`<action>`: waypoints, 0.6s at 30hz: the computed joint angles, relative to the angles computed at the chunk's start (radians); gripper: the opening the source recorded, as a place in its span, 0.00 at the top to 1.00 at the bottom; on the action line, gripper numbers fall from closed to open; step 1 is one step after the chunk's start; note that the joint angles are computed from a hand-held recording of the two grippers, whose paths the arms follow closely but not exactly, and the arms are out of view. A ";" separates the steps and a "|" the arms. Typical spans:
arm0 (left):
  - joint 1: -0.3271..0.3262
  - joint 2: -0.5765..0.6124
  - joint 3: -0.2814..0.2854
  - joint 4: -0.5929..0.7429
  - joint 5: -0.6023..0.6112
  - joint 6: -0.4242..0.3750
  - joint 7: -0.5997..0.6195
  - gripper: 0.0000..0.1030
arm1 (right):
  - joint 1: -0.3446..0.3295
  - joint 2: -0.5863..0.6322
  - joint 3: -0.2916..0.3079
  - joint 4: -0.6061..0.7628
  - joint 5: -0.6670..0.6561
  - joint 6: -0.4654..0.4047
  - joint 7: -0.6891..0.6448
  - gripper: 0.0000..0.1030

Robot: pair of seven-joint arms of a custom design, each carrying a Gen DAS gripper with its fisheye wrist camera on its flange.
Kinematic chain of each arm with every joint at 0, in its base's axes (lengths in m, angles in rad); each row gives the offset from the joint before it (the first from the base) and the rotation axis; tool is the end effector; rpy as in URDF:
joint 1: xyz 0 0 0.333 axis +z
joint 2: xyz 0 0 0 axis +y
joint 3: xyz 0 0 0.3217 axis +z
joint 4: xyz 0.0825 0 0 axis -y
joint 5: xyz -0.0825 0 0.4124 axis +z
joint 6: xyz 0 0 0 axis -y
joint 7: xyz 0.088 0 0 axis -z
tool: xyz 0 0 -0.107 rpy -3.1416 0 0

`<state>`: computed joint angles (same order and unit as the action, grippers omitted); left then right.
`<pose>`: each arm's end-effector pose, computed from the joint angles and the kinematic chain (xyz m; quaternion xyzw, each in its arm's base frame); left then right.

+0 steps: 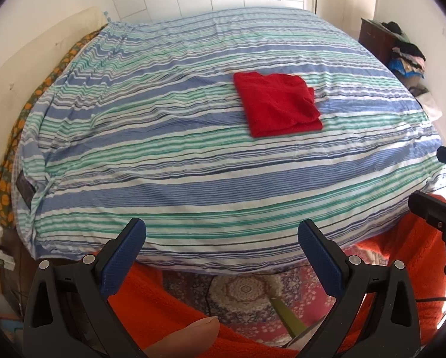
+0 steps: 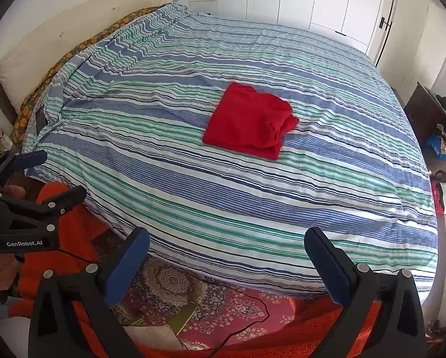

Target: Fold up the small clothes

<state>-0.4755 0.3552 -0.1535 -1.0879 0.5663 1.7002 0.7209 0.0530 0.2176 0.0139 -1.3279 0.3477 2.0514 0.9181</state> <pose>0.6074 -0.3485 0.6733 -0.7539 0.5929 -0.1118 0.2600 0.6862 0.0632 0.6746 -0.8519 0.4296 -0.1368 0.2662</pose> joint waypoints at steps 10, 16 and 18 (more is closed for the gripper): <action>0.006 -0.031 -0.006 -0.038 0.018 0.016 -0.018 0.01 | -0.007 -0.013 -0.006 -0.007 0.013 0.004 0.021 0.01; 0.012 -0.040 -0.009 -0.051 0.019 0.015 -0.025 0.01 | -0.013 -0.029 -0.010 -0.023 0.013 0.011 0.028 0.01; 0.014 -0.040 -0.010 -0.051 0.017 0.015 -0.024 0.01 | -0.014 -0.036 -0.011 -0.027 0.017 0.020 0.028 0.01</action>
<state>-0.4618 0.3148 -0.1637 -1.1389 0.5832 1.7157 0.6966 0.0394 0.1817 0.0028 -1.3551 0.3646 2.0714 0.9462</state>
